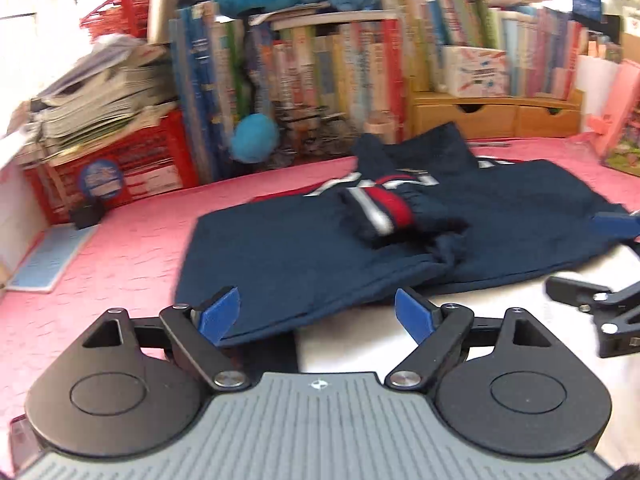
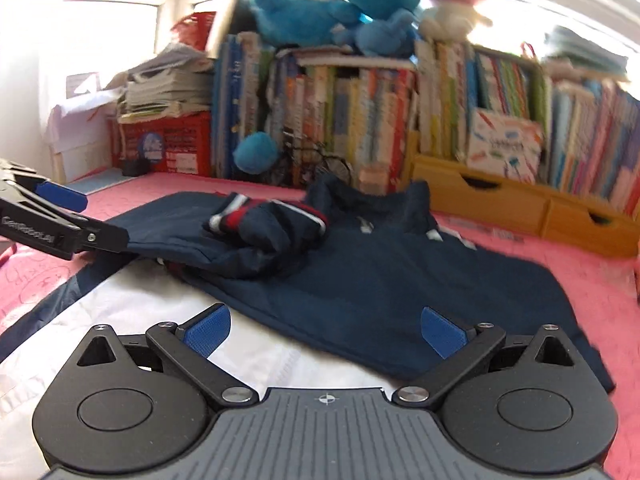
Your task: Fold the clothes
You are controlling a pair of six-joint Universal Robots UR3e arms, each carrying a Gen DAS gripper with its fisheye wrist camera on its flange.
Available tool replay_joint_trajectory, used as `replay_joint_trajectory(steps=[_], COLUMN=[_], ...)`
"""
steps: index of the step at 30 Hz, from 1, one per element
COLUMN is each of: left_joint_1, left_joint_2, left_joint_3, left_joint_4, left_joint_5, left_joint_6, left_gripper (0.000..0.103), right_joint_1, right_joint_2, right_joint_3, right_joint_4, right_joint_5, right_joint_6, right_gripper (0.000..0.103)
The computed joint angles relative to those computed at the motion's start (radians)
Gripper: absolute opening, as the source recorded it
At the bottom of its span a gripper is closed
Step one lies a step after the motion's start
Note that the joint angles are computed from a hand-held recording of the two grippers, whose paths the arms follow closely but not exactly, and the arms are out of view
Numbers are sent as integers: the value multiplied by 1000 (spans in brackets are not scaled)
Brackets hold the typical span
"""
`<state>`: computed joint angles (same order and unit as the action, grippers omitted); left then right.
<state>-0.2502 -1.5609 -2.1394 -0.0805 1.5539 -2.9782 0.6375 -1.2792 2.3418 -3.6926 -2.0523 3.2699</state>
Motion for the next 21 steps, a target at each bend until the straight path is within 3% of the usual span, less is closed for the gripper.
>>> replay_joint_trajectory(steps=[6, 9, 11, 12, 14, 16, 20, 21], left_joint_1=[99, 139, 162, 172, 188, 191, 190, 191], left_joint_2=[-31, -11, 2, 5, 3, -10, -53, -59], left_joint_3=[-24, -73, -96, -105, -112, -117, -120, -119], left_joint_4=[48, 72, 86, 95, 112, 141, 195, 192], left_joint_5=[48, -1, -33, -51, -91, -107, -145, -157], left_joint_6=[-42, -24, -18, -15, -12, -11, -6, -5], left_gripper=[86, 86, 86, 86, 86, 88, 92, 94], right_joint_1=[-190, -236, -267, -288, -344, -403, -557, -608], right_joint_2=[168, 226, 183, 142, 38, -81, -324, -358], right_joint_3=[-501, -602, -532, -464, -290, -149, 59, 94], right_joint_4=[437, 584, 534, 476, 328, 283, 367, 408], right_joint_5=[327, 384, 380, 375, 364, 333, 298, 333], right_joint_6=[-1, 44, 116, 145, 175, 187, 203, 212], right_gripper=[98, 62, 26, 20, 19, 19, 21, 28])
